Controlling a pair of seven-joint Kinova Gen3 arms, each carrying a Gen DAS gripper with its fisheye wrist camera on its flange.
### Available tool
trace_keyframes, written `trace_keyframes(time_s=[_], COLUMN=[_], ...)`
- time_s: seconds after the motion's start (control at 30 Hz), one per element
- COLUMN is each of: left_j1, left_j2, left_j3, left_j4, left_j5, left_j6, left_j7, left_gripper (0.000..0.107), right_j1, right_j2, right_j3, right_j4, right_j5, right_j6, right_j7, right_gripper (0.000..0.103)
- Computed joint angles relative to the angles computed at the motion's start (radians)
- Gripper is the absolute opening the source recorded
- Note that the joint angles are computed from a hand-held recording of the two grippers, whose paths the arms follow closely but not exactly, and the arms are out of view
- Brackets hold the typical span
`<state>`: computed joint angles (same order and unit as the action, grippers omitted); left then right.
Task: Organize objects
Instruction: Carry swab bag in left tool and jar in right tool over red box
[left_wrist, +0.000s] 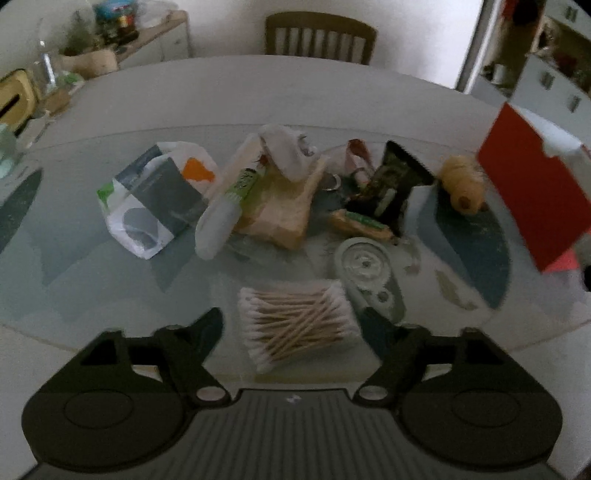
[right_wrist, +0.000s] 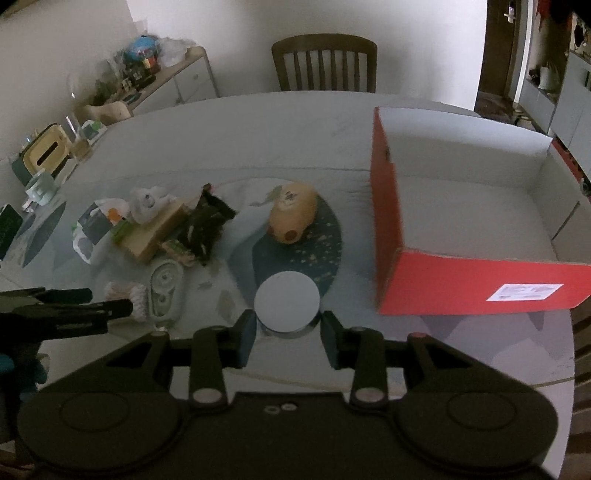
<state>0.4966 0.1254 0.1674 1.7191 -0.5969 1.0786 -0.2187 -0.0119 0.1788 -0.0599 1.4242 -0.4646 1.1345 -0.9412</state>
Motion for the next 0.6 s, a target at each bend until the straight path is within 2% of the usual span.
trace_keyframes(time_s=[0.13,0.23,0.5,0.6], left_j1=[0.016,0.029,0.038,0.050], left_j2=[0.043,0.073,0.092,0.101], left_j3=[-0.005,-0.017,-0.045,-0.046], left_j4=[-0.032,-0.058,-0.067,-0.074], left_j5=[-0.006,0.000,0.025,0.009], left_j6=[0.045,0.075,0.085,0.106], left_j7=[0.024,0.049,0.136,0.158], left_gripper=[0.087,0.092,0.092,0.081], right_j1=[0.035,0.062,0.139,0.160], right_j2=[0.016,0.030,0.070,0.089], right_j3=[0.007,0.011,0.013,0.013], right_j4=[-0.025,-0.053,-0.167,-0.213], right_j5=[-0.031,-0.055,-0.112,-0.120], right_j6=[0.033,0.064,0.169,0.181], right_j7=[0.053,0.085,0.177,0.208], right_gripper=[0.038,0.038,0.038,0.038])
